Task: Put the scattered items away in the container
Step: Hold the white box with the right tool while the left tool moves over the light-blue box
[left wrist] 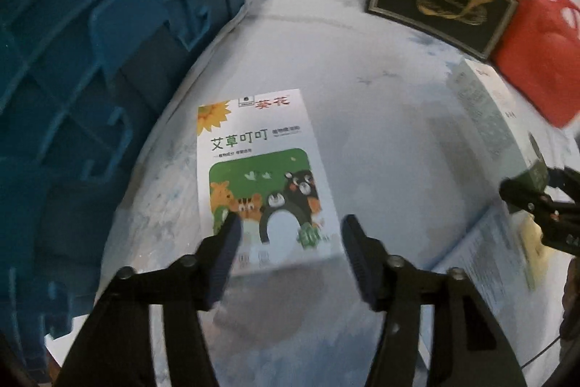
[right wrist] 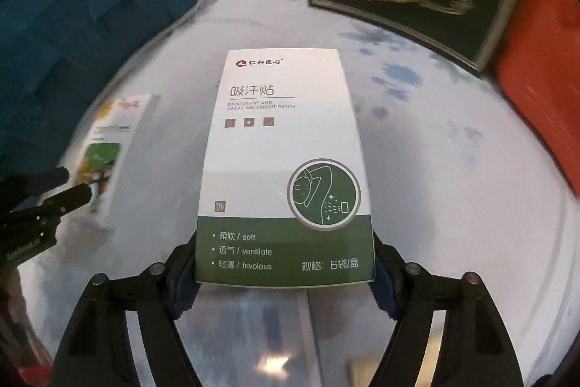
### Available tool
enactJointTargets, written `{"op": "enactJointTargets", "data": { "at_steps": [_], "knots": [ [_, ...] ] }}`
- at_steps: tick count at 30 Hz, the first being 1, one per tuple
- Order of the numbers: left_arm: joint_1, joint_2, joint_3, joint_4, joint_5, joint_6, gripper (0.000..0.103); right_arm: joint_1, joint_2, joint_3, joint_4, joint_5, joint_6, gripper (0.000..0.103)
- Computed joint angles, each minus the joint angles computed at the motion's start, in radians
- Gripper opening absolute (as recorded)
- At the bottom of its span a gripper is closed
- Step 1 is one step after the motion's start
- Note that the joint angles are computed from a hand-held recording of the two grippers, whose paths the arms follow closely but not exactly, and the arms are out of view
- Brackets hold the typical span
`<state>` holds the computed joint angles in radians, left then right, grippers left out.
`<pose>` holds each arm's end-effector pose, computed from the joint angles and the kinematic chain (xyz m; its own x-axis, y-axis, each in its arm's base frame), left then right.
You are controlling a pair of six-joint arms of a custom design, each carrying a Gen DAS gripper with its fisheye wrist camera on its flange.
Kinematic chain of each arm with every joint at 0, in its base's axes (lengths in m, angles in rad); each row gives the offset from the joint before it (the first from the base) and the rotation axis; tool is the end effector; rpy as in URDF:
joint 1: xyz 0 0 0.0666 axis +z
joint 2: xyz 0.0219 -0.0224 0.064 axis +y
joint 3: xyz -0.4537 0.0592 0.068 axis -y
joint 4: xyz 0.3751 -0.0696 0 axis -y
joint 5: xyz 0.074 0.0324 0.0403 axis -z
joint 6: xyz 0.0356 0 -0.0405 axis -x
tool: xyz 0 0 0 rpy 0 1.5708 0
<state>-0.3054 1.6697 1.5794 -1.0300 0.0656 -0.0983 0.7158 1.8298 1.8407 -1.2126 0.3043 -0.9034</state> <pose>0.5289 -0.1696 0.4429 -0.8223 0.3619 -0.4391 0.4099 0.9120 -0.0160 0.4733 0.3970 0.4551 -0.8633 0.2423 -0.4428 0.2157 0.9702 0.1104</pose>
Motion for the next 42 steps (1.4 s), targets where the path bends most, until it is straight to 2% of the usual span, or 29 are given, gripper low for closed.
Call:
{"op": "enactJointTargets", "data": {
  "at_steps": [1,2,6,8,12,16,19,22,25,28,42],
  "knots": [
    [0.005,-0.015,-0.008,0.001,0.016,-0.019,0.079,0.013,-0.007,0.009,-0.024,0.013,-0.037,0.076],
    [0.012,-0.024,-0.02,0.013,0.032,-0.035,0.081,0.035,-0.026,-0.013,-0.036,0.032,-0.083,0.076],
    [-0.015,-0.061,-0.059,0.017,0.134,-0.113,0.081,0.11,-0.119,-0.143,-0.077,0.068,-0.297,0.077],
    [-0.052,-0.066,-0.067,-0.015,0.191,-0.215,0.081,0.138,-0.152,-0.19,-0.099,0.072,-0.387,0.077],
    [-0.136,-0.053,-0.087,-0.016,0.233,-0.386,0.085,0.2,-0.203,-0.257,-0.15,0.089,-0.558,0.077],
    [-0.182,-0.034,-0.078,-0.041,0.244,-0.474,0.085,0.271,-0.225,-0.27,-0.216,0.111,-0.73,0.077],
    [-0.199,-0.015,-0.064,-0.051,0.224,-0.498,0.085,0.311,-0.226,-0.266,-0.262,0.126,-0.836,0.077],
    [-0.209,-0.007,-0.069,-0.044,0.188,-0.499,0.085,0.331,-0.221,-0.26,-0.28,0.134,-0.906,0.077],
    [-0.204,0.003,-0.067,-0.051,0.161,-0.473,0.085,0.34,-0.21,-0.251,-0.303,0.133,-0.947,0.077],
    [-0.199,-0.003,-0.08,-0.036,0.135,-0.446,0.085,0.34,-0.209,-0.264,-0.288,0.13,-0.965,0.077],
    [-0.143,-0.084,-0.149,-0.013,0.121,-0.357,0.085,0.316,-0.16,-0.183,-0.297,0.144,-0.839,0.077]
  ]
}}
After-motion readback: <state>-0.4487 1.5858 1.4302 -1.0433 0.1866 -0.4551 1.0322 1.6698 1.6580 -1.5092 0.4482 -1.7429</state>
